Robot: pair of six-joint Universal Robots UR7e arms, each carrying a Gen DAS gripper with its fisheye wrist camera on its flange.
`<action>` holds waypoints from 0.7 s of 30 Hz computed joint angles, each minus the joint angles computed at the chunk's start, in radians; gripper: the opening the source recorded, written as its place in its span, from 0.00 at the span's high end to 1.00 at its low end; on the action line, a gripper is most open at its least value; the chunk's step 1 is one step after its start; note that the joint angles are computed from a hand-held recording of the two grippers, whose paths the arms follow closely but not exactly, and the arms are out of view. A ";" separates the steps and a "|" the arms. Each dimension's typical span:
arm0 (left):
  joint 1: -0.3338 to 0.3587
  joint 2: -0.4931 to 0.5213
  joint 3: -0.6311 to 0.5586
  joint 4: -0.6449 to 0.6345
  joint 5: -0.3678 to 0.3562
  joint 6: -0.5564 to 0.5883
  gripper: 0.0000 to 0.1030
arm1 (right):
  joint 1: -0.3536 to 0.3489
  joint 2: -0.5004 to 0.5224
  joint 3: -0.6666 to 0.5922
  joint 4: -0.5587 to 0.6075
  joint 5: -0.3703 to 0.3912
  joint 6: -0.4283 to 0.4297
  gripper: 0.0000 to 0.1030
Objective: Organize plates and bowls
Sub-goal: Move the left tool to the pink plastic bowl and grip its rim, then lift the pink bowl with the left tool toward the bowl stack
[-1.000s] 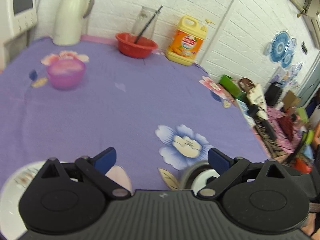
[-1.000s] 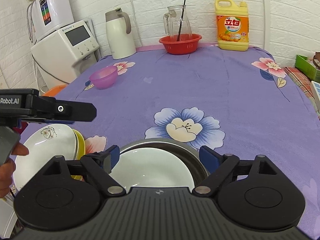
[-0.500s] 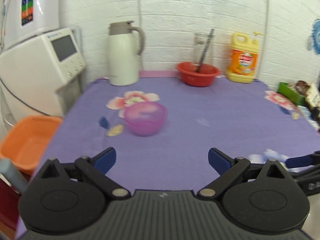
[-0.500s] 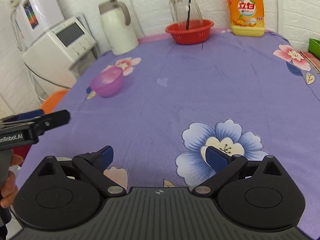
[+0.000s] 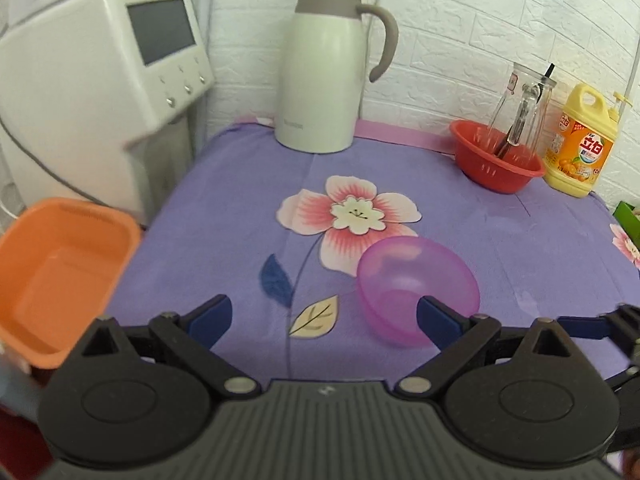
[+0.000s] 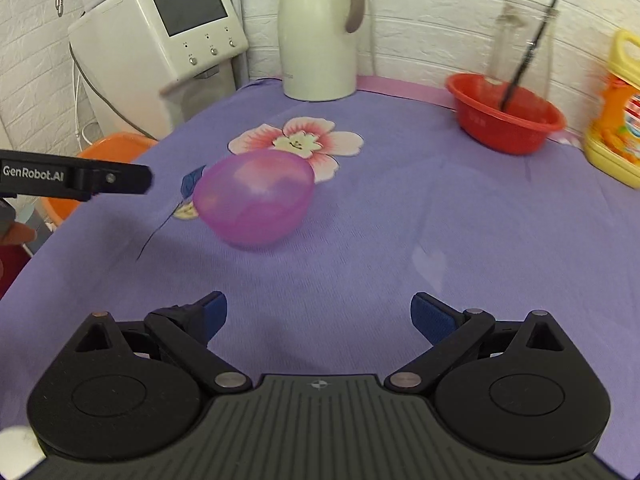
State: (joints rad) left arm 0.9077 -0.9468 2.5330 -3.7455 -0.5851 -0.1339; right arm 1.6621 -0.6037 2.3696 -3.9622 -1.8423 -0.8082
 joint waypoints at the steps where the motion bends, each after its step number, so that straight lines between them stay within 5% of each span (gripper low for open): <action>1: 0.025 0.016 -0.030 -0.004 -0.027 0.031 0.05 | 0.003 0.018 -0.029 0.017 -0.005 -0.010 0.00; 9: 0.163 0.141 -0.216 0.000 -0.130 0.189 0.05 | 0.007 0.120 -0.162 0.069 -0.020 -0.071 0.00; 15: 0.209 0.171 -0.242 -0.060 -0.182 0.278 0.05 | -0.034 0.111 -0.142 0.059 0.068 -0.150 0.00; 21: 0.232 0.162 -0.239 -0.089 -0.265 0.300 0.05 | 0.003 0.115 -0.195 0.122 0.031 -0.131 0.00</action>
